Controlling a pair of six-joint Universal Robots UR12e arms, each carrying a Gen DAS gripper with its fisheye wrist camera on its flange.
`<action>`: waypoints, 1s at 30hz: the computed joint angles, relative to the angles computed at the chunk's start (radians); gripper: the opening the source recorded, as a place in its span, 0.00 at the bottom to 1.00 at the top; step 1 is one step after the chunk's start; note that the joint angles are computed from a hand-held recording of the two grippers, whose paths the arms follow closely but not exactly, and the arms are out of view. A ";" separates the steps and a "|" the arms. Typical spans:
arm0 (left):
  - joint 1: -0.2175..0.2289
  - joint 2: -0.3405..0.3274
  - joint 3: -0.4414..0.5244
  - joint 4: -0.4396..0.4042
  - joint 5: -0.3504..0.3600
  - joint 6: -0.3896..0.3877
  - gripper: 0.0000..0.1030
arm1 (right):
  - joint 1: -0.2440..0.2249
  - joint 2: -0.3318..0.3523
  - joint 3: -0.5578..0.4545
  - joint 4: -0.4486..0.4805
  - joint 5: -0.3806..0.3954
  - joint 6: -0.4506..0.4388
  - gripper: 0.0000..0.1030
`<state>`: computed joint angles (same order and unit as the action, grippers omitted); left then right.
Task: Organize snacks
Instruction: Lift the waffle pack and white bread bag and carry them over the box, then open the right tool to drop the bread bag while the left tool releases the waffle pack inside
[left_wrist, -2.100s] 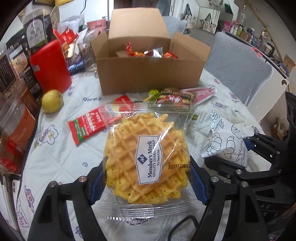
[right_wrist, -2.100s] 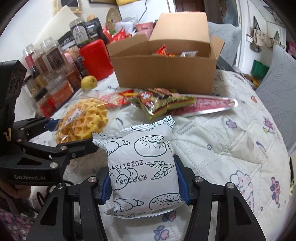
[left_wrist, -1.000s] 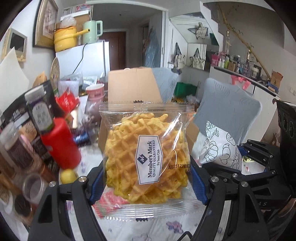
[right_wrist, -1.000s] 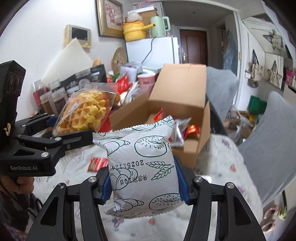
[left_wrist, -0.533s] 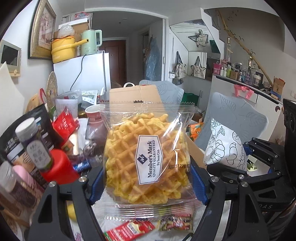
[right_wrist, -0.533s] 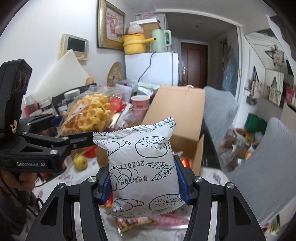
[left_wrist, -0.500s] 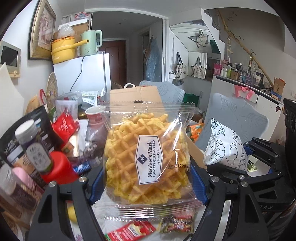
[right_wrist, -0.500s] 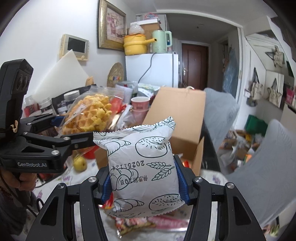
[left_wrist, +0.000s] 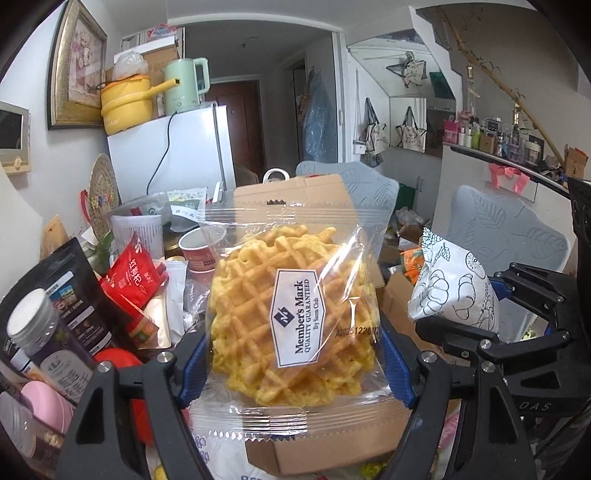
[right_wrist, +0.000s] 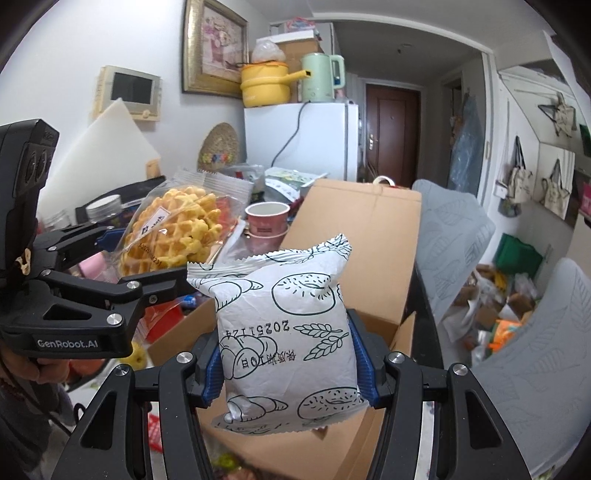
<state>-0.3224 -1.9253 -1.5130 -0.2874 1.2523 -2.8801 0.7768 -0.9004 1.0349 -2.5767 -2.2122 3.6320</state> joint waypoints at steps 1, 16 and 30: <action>0.000 -0.008 0.009 -0.009 0.003 -0.001 0.76 | -0.004 0.003 -0.003 0.004 0.003 0.000 0.55; -0.020 -0.101 0.106 -0.164 0.108 0.001 0.76 | -0.055 0.035 -0.032 0.095 0.092 0.099 0.55; -0.046 -0.136 0.143 -0.228 0.196 0.044 0.76 | -0.095 0.048 -0.053 0.241 0.201 0.199 0.55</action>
<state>-0.3684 -2.0617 -1.3697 -0.5156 1.4482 -2.8365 0.6821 -0.8519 0.9818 -2.3355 -2.0111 3.8308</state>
